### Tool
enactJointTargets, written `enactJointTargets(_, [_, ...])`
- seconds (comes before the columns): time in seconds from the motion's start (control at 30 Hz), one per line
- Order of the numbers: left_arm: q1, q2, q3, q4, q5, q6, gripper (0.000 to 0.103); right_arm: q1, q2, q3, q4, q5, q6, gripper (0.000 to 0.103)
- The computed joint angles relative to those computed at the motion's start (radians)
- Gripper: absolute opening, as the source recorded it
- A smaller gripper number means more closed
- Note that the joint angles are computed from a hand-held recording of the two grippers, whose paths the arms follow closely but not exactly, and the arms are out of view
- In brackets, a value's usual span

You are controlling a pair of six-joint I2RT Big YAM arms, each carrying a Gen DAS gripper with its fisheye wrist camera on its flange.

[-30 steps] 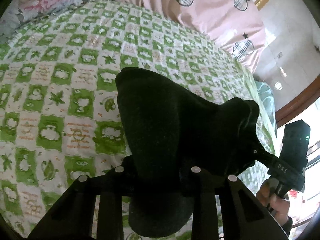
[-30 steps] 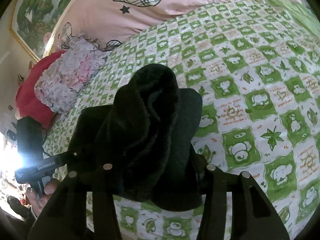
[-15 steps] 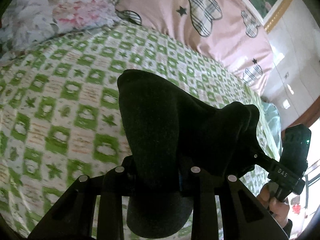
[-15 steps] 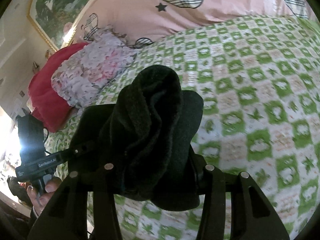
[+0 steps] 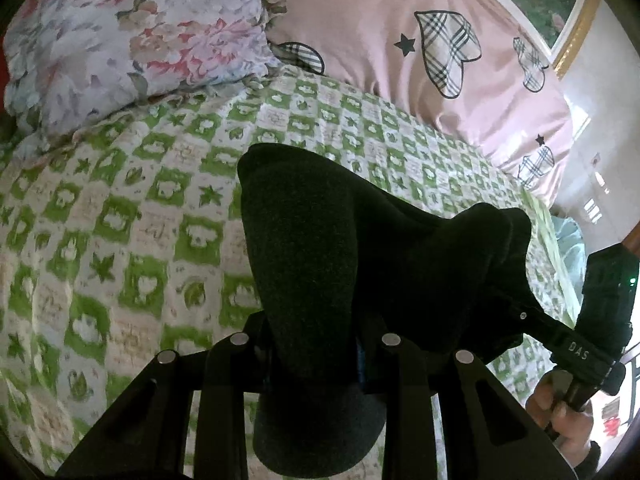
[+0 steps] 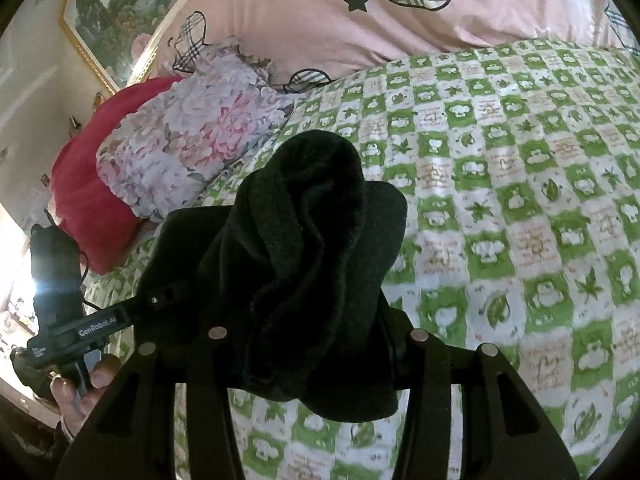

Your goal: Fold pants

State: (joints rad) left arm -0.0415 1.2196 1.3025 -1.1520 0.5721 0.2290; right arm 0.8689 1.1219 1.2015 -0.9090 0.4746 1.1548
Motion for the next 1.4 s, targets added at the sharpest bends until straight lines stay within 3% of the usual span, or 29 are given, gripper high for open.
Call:
enactJointTargets(0.43, [-0.065, 0.068, -0.001, 0.074, -0.073, 0.004, 0.03, -0.09, 0.021, -0.028, 0.009, -0.076, 0.01, 0.053])
enactJointTargets(0.57, [-0.061, 0.07, -0.009, 0.087, -0.092, -0.003, 0.048, -0.091, 0.028, -0.033, -0.003, -0.064, 0.017, 0.063])
enactJointTargets(0.67, [-0.05, 0.073, -0.012, 0.083, -0.088, -0.006, 0.055, -0.091, 0.033, -0.036, -0.013, -0.057, 0.013, 0.067])
enactJointTargets(0.97, [-0.02, 0.025, -0.034, 0.101, -0.111, -0.009, 0.073, -0.054, 0.026, -0.021, -0.062, 0.0, 0.005, 0.078])
enactJointTargets(1.2, [0.016, -0.027, -0.067, 0.105, -0.111, -0.002, 0.077, 0.018, 0.046, 0.039, -0.124, 0.111, -0.035, 0.086])
enactJointTargets(1.4, [0.039, -0.075, -0.103, 0.107, -0.117, 0.021, 0.077, 0.056, 0.062, 0.06, -0.161, 0.143, -0.031, 0.086])
